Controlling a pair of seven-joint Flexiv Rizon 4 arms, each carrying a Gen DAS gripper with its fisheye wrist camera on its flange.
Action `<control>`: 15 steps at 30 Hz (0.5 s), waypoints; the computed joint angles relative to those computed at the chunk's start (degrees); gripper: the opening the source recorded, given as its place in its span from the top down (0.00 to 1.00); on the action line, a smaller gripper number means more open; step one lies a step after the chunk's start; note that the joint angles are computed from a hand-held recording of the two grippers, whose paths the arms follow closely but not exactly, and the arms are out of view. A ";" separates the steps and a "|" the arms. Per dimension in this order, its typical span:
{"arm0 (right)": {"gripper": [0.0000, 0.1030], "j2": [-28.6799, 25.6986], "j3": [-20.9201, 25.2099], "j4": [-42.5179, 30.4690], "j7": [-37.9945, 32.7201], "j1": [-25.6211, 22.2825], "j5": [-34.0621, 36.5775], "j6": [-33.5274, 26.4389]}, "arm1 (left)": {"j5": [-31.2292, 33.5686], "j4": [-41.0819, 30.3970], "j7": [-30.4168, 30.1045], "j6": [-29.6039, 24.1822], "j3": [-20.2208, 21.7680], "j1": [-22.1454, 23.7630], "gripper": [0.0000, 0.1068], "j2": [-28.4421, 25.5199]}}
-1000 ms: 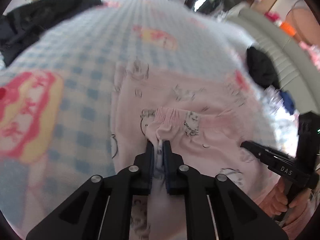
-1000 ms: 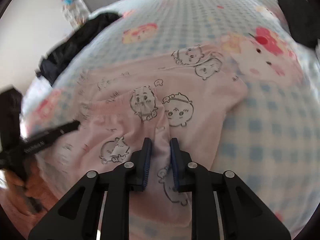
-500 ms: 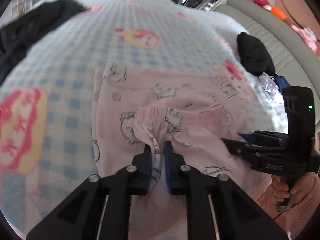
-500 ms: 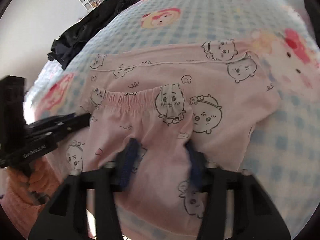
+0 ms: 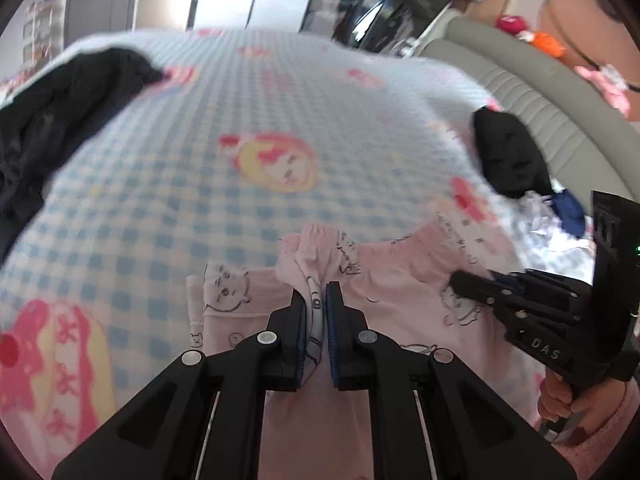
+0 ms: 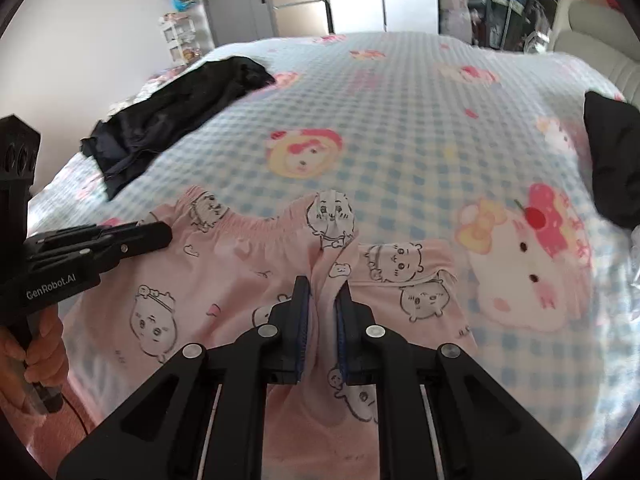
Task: Fold clothes
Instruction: 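Release the folded cuff and open both grippers above the pajamas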
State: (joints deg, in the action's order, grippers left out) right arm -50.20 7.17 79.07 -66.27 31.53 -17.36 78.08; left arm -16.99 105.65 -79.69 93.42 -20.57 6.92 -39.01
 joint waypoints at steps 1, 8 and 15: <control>0.89 -1.28 0.12 -1.34 0.42 -0.11 0.33 -0.69 | -0.24 -1.11 -0.34 -0.97 1.43 -1.06 0.91 -0.99; 0.85 -4.92 0.48 -4.22 1.74 -0.18 1.43 -2.68 | -4.05 -1.81 1.73 -5.12 1.21 -0.65 0.86 -3.19; 0.46 5.17 -0.48 10.94 8.56 -1.04 7.36 10.82 | -2.51 18.13 -12.27 15.70 -10.70 11.40 0.49 5.98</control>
State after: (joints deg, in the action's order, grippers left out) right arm -45.03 6.70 90.01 -57.71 30.50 -10.00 88.90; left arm -19.50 123.79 -91.95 109.11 -31.27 18.32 -33.03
